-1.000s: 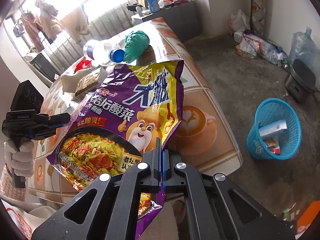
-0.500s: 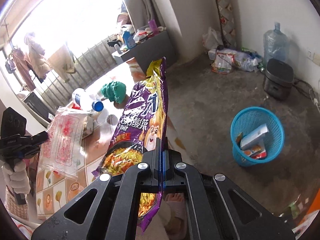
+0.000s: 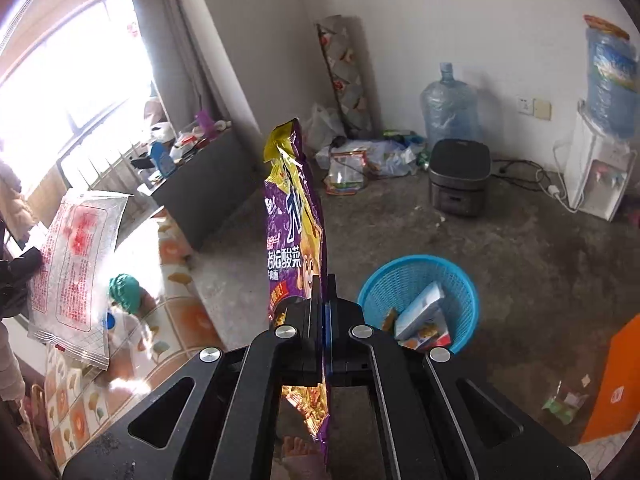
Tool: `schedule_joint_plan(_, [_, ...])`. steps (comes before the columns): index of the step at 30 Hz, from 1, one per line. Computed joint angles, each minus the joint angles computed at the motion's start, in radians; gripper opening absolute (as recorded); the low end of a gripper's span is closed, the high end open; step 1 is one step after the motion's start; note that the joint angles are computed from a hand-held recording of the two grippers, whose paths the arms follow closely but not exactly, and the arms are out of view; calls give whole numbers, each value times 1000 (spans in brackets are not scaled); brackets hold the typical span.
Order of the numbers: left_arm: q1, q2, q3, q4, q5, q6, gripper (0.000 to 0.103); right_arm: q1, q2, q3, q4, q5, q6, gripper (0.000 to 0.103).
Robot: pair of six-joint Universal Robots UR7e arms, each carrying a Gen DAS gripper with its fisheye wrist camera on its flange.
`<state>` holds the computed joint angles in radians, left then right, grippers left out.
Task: Collect trash
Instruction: 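Carry both bags over the blue basket and open both grippers, then bring both tools back over the table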
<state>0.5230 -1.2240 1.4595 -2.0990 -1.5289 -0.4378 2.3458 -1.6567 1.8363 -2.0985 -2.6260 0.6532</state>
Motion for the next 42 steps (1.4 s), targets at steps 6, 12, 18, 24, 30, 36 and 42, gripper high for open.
schedule_joint_plan(6, [32,257,-166,49,-44,67,0,-155,-56,73,-85,9,1,0])
schedule_joint_plan(12, [46,469,-283,112,-38,96,0,-367,-117,180,-256,125,-27,0])
schedule_joint_plan(18, [57,628,-365,179,35,123,9,-579,-125,262,-411,236,-80,17])
schedule_joint_plan(24, [77,671,-361,167,65,63,38,-693,-169,325,-402,335,-19,41])
schedule_joint_plan(30, [64,643,-341,144,106,77,42,-679,-193,325,-432,329,-30,41])
schedule_joint_plan(36, [23,568,-284,94,222,133,54,-601,-159,293,-462,281,-52,42])
schedule_joint_plan(42, [-15,470,-232,85,360,168,63,-486,-93,243,-484,212,-82,47])
